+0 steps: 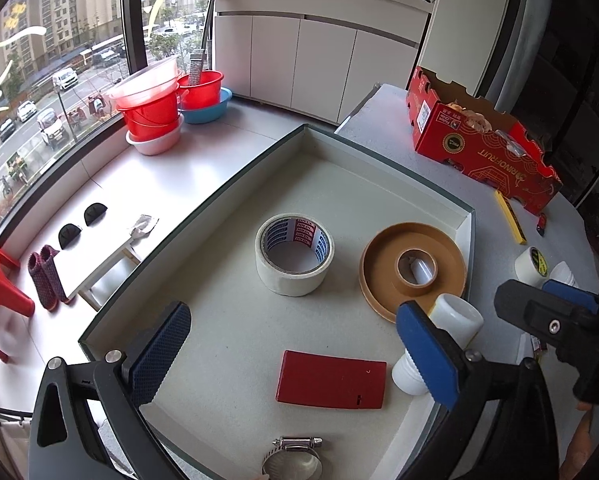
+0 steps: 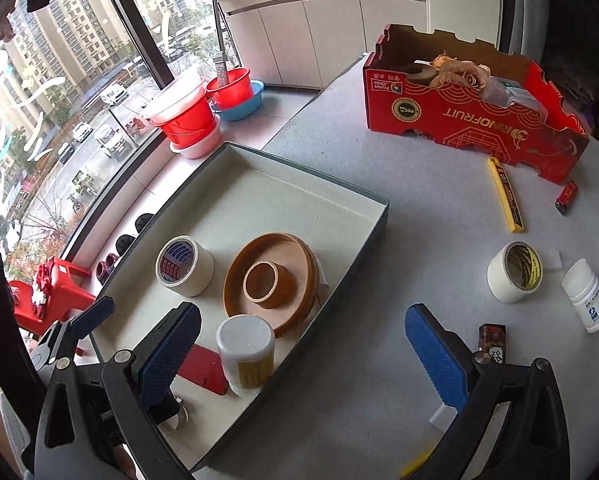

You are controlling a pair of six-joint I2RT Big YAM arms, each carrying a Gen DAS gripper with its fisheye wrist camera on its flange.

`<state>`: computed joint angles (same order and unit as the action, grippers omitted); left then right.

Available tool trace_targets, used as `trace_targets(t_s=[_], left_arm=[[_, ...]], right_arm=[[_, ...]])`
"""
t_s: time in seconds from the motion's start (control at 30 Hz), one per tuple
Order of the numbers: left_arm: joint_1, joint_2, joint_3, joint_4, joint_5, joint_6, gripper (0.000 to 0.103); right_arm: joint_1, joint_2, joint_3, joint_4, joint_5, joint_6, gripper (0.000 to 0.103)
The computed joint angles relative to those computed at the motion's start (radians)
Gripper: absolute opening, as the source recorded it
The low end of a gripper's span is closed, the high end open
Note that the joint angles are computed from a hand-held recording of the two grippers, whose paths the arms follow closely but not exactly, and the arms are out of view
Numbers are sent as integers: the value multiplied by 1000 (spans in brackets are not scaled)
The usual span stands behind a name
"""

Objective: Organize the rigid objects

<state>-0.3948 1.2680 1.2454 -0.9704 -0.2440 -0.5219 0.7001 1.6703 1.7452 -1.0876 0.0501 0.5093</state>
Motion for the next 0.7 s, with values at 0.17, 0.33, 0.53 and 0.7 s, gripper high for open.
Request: trace_targets(t_s=[0.17, 0.33, 0.53, 0.7], left_arm=[[-50, -26, -9, -14, -12, 5, 103], [-122, -30, -8, -30, -11, 2, 103], [-234, -16, 8, -47, -22, 12, 103], [-300, 5, 22, -61, -34, 24, 103]], right_arm=[[-7, -134, -182, 45, 0, 71, 103], [-12, -257, -346, 65, 17, 154, 103], [-23, -352, -461, 63, 37, 205, 103], [-34, -436, -550, 59, 74, 244, 103]])
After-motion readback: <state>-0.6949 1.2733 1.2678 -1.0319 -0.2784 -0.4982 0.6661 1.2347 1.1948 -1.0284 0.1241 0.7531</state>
